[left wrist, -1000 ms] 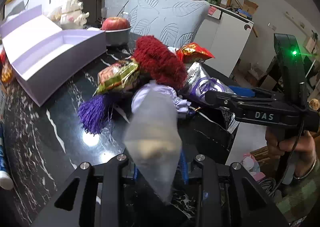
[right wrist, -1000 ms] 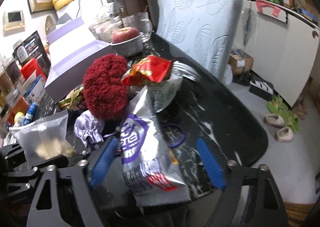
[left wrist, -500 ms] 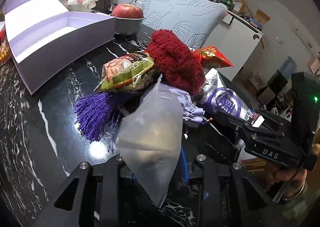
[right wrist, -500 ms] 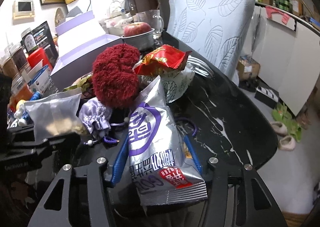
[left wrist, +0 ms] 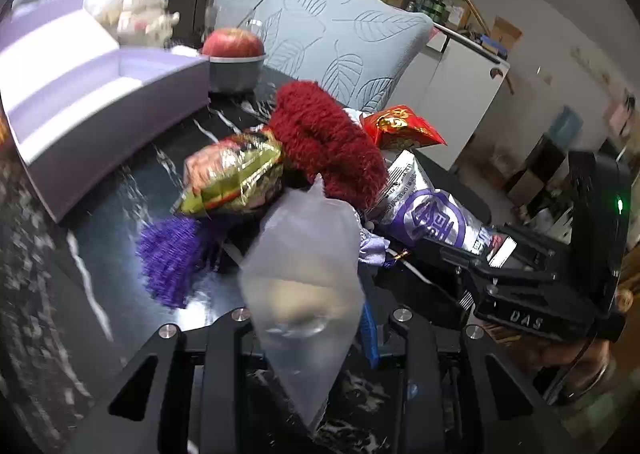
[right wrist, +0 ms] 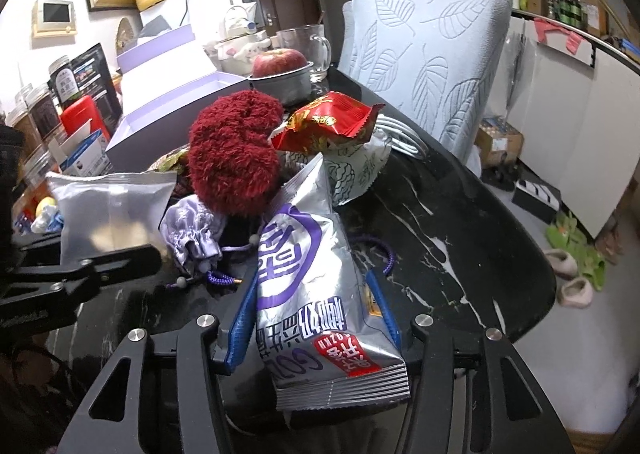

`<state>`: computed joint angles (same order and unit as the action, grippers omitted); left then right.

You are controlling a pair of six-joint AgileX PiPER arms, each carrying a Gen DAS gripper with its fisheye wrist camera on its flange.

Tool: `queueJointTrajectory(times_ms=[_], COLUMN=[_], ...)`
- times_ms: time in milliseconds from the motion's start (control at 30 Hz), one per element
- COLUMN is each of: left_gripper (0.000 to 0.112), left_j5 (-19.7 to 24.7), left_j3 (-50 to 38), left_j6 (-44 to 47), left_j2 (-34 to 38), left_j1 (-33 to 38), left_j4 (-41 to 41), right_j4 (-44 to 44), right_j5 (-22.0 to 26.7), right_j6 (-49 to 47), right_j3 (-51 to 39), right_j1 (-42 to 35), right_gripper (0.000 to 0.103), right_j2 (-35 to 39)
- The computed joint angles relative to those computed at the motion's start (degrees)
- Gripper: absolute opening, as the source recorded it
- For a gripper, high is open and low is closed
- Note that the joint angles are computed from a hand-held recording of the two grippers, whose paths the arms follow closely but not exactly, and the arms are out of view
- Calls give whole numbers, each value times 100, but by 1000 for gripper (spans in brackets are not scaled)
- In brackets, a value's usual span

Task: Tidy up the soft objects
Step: 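Carry the zip bag and snack packet with both tools toward the lavender gift box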

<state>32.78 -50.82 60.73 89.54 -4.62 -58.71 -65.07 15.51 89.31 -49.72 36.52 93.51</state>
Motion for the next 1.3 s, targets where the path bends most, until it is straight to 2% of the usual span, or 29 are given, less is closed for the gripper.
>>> queueJointTrajectory(times_ms=[100,200,233,367,733,1100,1300], left_gripper=[31,29,28,28,28,28,28], left_j5=[191,-190,-194,-115,242,390,560], left_j3=[122,321,320,322,608,947,980], left_j6=[595,855,937,846,756,536,255], left_j2=[20,-214,-234,-369,-770,-1754,-2298], left_j1=[216,114,121,149,476,918,1275], left_j4=[-697,-877,-912,-736,-522,-67,174], right_j4=[-44,-237,-276,-343,-468,-395,-481], right_j5=[-4,-74,-129,-234,549,1134,1091], right_j6=[60,299,363,586,984,1088,935], right_j3=[14,82,113,243,465,416,226], right_j1=[-1,-23,-44,-91,560,1420,1589], right_gripper=[51,47,47,46,46,46,46], right_j2=[-11,-56,-77,-215,-706,-1057,-1137])
